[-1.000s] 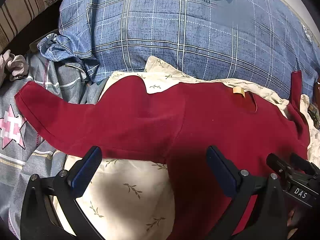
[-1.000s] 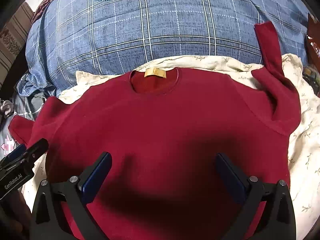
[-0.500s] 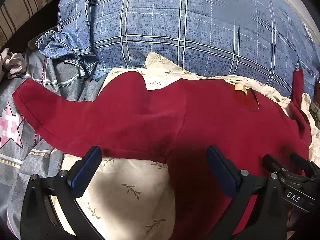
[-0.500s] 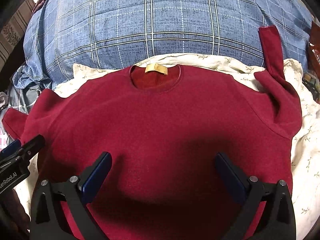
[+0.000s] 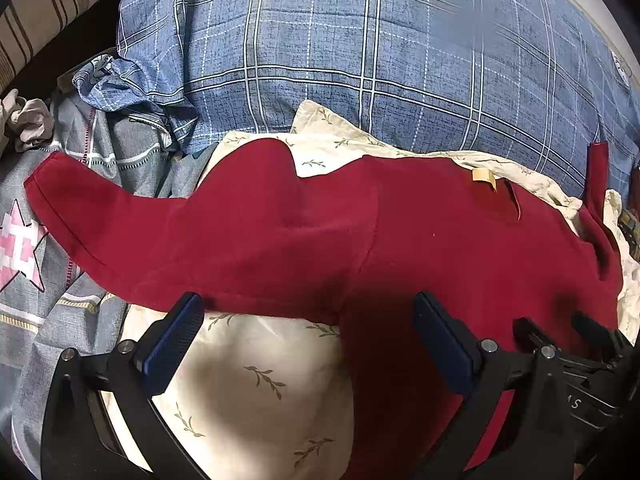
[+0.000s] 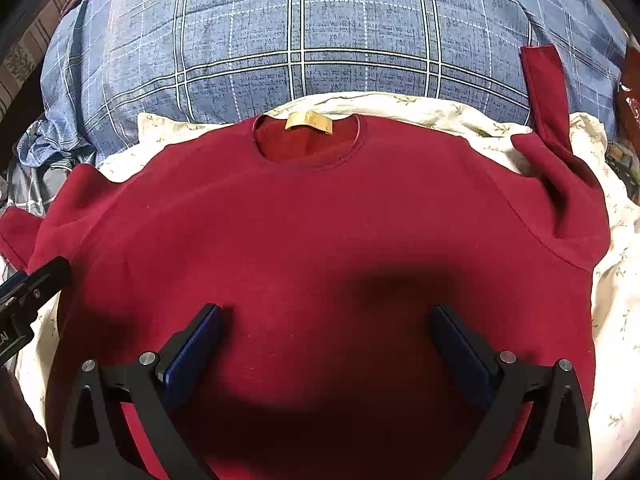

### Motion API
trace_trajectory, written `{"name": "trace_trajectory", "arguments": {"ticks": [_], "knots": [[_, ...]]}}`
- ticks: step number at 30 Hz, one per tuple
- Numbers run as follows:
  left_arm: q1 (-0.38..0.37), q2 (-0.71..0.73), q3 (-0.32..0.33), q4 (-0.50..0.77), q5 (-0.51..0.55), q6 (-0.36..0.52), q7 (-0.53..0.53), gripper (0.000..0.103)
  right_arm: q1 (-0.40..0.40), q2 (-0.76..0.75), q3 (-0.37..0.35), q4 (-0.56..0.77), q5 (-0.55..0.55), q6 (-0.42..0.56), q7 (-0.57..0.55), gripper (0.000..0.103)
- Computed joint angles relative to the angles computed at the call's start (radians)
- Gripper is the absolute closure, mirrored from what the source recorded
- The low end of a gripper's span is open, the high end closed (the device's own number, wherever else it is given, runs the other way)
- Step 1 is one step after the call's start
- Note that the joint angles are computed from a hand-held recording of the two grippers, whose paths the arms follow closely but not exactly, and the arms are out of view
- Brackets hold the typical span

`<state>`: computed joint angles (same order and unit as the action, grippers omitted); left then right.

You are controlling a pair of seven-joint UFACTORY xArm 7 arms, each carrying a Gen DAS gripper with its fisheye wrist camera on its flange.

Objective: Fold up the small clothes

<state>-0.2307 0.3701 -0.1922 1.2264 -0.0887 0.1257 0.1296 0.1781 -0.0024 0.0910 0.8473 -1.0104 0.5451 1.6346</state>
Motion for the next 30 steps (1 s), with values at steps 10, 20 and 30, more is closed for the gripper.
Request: {"name": "trace_trajectory", "arguments": {"ticks": [10, 20, 30], "knots": [[-0.002, -0.001, 0.001, -0.003, 0.005, 0.003, 0.000, 0.000, 0.006, 0.008, 0.000, 0.011, 0.000, 0.023, -0.006, 0.000], [0.047, -0.010, -0.035, -0.010, -0.038, -0.017, 0.033, 0.000, 0.007, -0.051, 0.017, -0.014, -0.072, 0.027, 0.065, 0.000], [0.107, -0.016, -0.072, 0.001, -0.140, -0.013, 0.076, 0.000, -0.020, -0.115, 0.050, -0.029, -0.074, -0.004, 0.068, 0.000]]}}
